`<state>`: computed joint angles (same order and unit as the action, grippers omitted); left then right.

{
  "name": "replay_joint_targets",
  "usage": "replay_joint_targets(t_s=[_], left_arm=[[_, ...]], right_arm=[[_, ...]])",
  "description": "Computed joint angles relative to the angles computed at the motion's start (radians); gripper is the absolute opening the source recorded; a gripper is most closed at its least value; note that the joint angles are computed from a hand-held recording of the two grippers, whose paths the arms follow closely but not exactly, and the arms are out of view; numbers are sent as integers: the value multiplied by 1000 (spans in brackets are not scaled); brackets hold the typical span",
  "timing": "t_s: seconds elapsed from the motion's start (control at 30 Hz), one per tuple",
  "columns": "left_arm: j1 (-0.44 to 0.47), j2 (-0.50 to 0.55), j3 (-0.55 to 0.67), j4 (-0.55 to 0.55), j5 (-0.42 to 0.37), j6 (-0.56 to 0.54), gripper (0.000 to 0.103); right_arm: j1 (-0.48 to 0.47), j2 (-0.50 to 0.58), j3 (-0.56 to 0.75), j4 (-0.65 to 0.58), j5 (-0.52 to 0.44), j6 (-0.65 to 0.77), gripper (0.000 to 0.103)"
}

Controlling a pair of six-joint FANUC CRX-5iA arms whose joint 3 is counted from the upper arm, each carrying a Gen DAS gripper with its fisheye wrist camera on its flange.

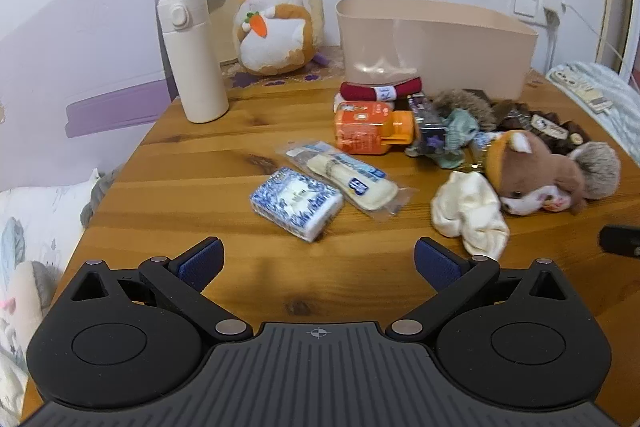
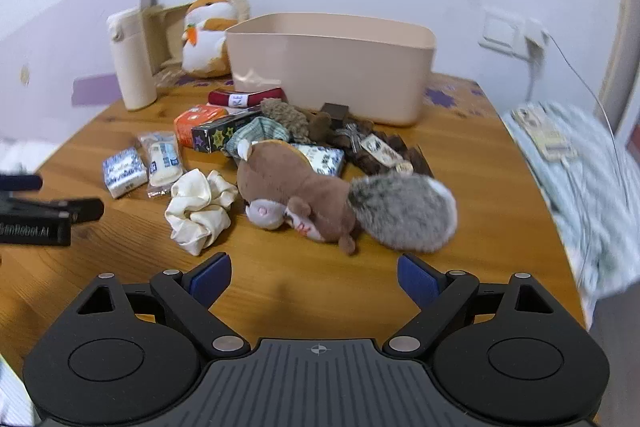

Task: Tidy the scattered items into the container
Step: 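Grasp the blue-and-white tissue pack with the left gripper while the right grasps the brown plush squirrel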

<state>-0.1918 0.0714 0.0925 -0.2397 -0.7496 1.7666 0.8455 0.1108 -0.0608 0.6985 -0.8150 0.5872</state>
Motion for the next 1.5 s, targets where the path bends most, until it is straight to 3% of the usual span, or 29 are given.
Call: replay_joint_targets(t_s=[0.13, 0.33, 0.5, 0.73, 1.0, 1.23, 1.43, 1.5], left_arm=[[25, 38, 23, 25, 9, -85, 103], [73, 79, 22, 134, 56, -279, 103], [114, 103, 5, 229, 97, -419, 103], [163, 150, 6, 386, 104, -631, 103], [195, 219, 14, 599, 107, -882, 103], [221, 270, 39, 744, 44, -982, 103], [224, 274, 31, 791, 26, -1028, 103], [224, 267, 20, 813, 23, -1054, 92]], right_arm=[[-17, 29, 43, -12, 4, 97, 92], [-37, 77, 139, -98, -10, 322, 91], [-46, 124, 200, -92, -38, 447, 90], [-82, 212, 365, -263, -113, 691, 85], [-141, 321, 585, -491, -261, 909, 82], [-180, 411, 744, -604, -400, 1022, 78], [-197, 420, 766, -658, -408, 1034, 71], [-199, 413, 756, -665, -398, 1033, 68]])
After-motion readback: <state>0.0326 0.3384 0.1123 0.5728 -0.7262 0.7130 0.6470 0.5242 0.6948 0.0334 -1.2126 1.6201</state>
